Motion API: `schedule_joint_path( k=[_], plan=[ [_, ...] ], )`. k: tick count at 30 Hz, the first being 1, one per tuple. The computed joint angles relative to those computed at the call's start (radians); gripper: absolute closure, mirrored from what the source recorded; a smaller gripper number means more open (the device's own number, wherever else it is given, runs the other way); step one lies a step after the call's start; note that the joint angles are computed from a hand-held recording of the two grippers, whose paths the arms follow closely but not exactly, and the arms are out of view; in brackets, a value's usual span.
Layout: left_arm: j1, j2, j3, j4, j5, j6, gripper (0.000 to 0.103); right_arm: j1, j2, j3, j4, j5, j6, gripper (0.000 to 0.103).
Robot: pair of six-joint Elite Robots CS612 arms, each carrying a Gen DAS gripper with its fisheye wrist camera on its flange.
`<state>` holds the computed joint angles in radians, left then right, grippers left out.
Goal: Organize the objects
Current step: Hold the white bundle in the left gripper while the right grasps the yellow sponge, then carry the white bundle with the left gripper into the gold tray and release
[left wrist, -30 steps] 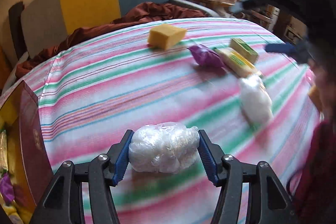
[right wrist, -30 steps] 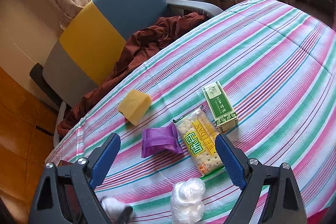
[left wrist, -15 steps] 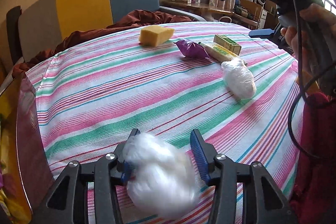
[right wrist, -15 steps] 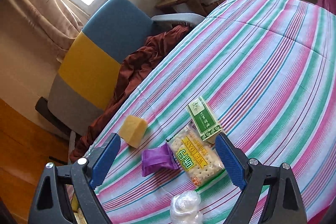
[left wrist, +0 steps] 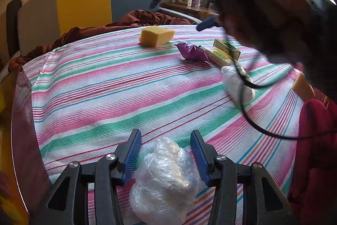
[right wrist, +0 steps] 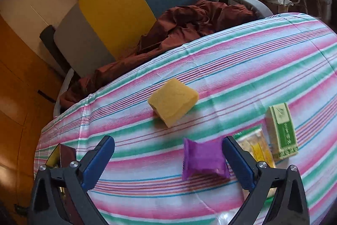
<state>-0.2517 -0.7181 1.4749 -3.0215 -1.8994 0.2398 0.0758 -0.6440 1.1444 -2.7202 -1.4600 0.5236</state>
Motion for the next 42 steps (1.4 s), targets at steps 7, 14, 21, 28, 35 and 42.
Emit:
schedule_joint_path(
  k=[7,14,21,28,35,42],
  plan=[
    [0.007,0.010,-0.014,0.010,-0.036,-0.018,0.054,0.020,0.137,-0.287,0.259,-0.117,-0.222,0.000],
    [0.011,0.015,-0.023,0.016,-0.056,-0.025,0.054,0.028,0.222,-0.445,0.492,-0.167,-0.352,0.012],
    [0.013,0.017,-0.024,0.015,-0.064,-0.027,0.054,0.027,0.118,-0.243,0.348,-0.127,-0.346,0.035],
    [0.015,0.018,-0.027,0.020,-0.071,-0.030,0.054,0.037,-0.023,0.005,0.221,0.036,-0.318,0.033],
    [0.041,0.030,-0.057,0.066,-0.180,-0.064,0.053,0.039,-0.068,0.146,0.107,0.070,-0.219,0.033],
    [0.037,0.012,-0.046,0.101,-0.167,-0.022,0.041,0.039,-0.049,0.127,0.126,0.044,-0.229,0.033]
  ],
)
